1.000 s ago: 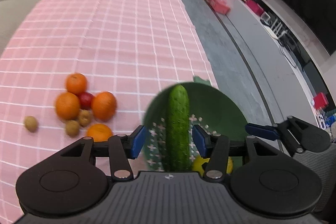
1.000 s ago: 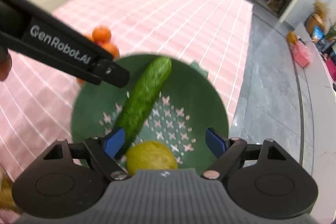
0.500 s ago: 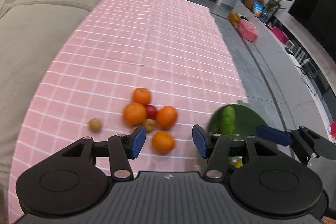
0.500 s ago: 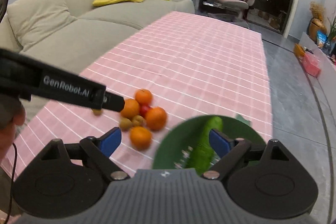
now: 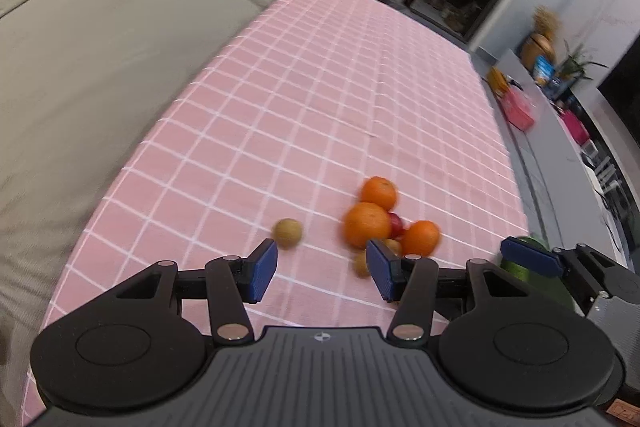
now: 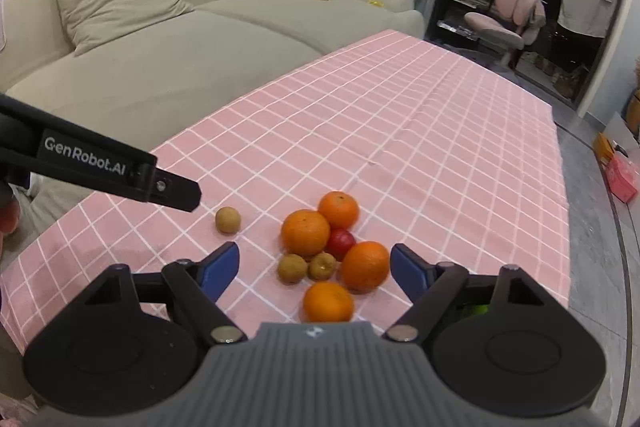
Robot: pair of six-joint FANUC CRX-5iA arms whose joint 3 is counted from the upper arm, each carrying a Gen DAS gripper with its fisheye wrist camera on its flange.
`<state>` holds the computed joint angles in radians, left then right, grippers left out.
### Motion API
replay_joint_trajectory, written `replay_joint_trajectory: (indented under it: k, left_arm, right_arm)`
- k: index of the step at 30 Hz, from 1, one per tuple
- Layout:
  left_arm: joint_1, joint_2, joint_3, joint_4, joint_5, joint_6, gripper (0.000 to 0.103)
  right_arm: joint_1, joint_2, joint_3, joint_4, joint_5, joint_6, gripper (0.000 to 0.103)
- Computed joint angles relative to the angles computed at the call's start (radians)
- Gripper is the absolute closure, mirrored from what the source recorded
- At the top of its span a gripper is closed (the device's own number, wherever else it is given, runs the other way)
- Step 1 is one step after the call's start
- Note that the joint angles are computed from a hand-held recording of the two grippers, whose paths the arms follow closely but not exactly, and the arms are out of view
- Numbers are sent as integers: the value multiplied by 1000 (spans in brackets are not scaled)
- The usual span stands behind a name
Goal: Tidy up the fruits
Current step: 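Grasp a brown kiwi with the left tool while the right tool grasps an orange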
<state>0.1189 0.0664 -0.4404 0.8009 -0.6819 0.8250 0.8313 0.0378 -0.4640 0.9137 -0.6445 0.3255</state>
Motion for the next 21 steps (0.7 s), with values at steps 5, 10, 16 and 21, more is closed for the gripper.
replay_joint_trajectory:
  k: [5,10,16,21]
  left_arm:
    - [-5,42,4,29,4,-22,43]
    - [-29,66,12,-25,56,-26,48]
    - [-43,107,19,-28,95,-15,53]
    - [-64,130,35,-58,134,-3,55]
  right_arm:
    - [-8,53,31,-29,3,69,31]
    - [-10,93,57,-81,-21,161,41]
    - [-13,133,96,-164,-54,294,48]
    - [-15,151,111,-191,-72,369,51]
